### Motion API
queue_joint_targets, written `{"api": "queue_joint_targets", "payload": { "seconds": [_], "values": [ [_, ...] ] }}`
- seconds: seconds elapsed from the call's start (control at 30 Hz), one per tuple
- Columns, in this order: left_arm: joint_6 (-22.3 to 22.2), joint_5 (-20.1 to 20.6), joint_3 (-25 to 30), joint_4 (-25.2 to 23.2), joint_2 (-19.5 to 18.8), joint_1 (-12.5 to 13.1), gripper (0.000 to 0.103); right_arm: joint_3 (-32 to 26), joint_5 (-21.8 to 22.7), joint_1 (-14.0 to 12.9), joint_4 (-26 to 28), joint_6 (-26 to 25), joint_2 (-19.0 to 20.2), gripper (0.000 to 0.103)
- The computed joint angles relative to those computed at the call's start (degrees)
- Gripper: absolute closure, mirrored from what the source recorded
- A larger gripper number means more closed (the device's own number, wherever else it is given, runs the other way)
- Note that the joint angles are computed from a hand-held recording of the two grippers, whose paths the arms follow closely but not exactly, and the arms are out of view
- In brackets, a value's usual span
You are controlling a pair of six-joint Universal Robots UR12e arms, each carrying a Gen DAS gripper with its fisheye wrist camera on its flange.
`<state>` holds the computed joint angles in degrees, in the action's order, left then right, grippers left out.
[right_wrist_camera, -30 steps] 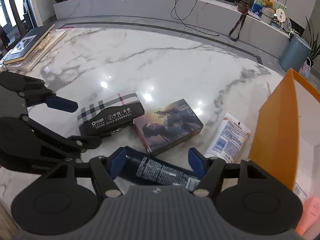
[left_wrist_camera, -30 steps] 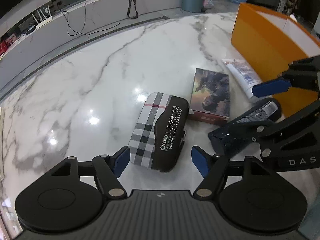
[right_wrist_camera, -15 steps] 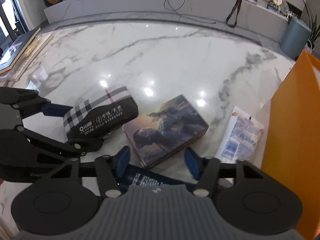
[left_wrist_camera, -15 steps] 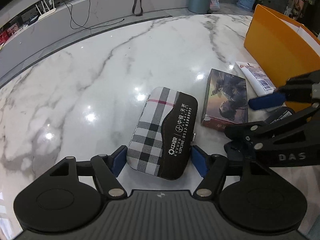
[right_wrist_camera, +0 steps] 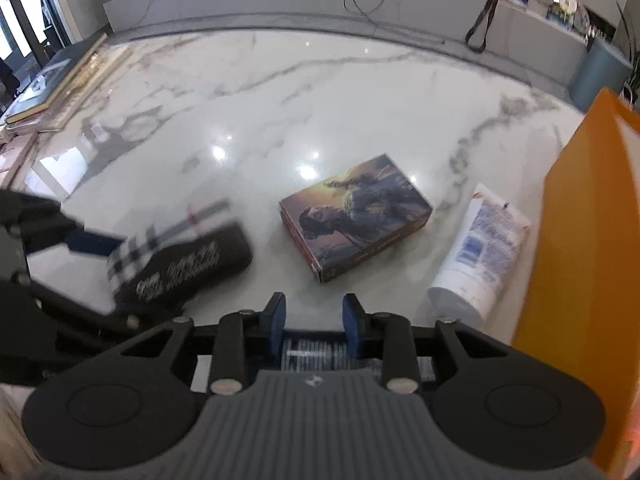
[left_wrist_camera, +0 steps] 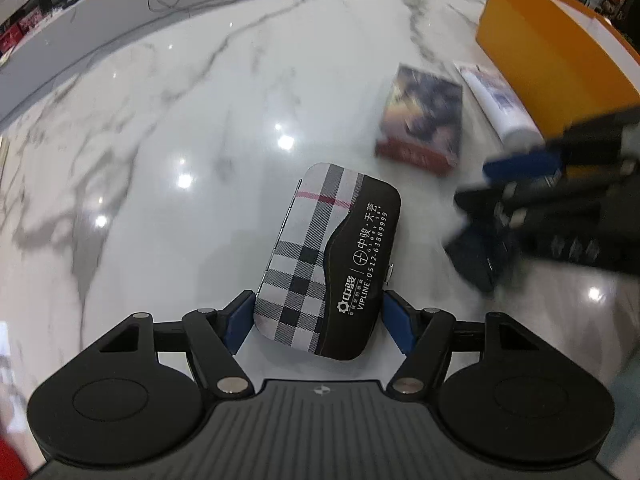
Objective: Organize rigid objects
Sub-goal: 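Grasp the plaid case with the left tool while the right grasps the black spray can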
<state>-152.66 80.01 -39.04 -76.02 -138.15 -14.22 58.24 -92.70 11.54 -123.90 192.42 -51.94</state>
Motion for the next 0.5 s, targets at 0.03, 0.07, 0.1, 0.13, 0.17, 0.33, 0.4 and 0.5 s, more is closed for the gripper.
{"api": "queue_joint_targets", "payload": {
  "seconds": [0.03,0.07,0.1,0.13,0.17,0.33,0.4,0.5],
  "values": [
    [-0.27,0.52,-0.32,-0.76,0.36,-0.03,0.024,0.37,-0.04,0.05,-0.31,-0.28,-0.36,0.070],
    [-0.61,1.04,-0.39,-1.69,0.58,-0.06,0.024,0.52,-0.17,0.09,-0.08,-0.66,-0.64,0.067],
    [-1.12,1.56,-0.21,-2.77,0.67,-0.09,0.024,0.68,-0.44,0.15,0.24,-0.78,-0.92,0.066],
    [-1.73,1.97,0.00,-3.65,0.72,-0.10,0.024,0.83,-0.66,0.19,0.46,-0.79,-1.10,0.064],
    [-2.16,2.31,0.03,-4.21,0.80,-0.13,0.024,0.98,-0.92,0.24,0.66,-0.84,-1.24,0.061],
    [-2.89,3.05,-0.98,-5.62,1.73,-0.14,0.024,1.34,-2.01,0.51,2.42,-1.91,-1.62,0.059],
    [-2.77,3.07,-2.24,-5.55,2.51,-0.10,0.024,1.31,-0.52,0.41,4.46,-1.33,-1.81,0.060],
    [-2.54,2.89,-4.31,-5.36,3.81,0.05,0.025,2.27,2.62,0.10,5.97,-0.38,-2.54,0.060]
  ]
}}
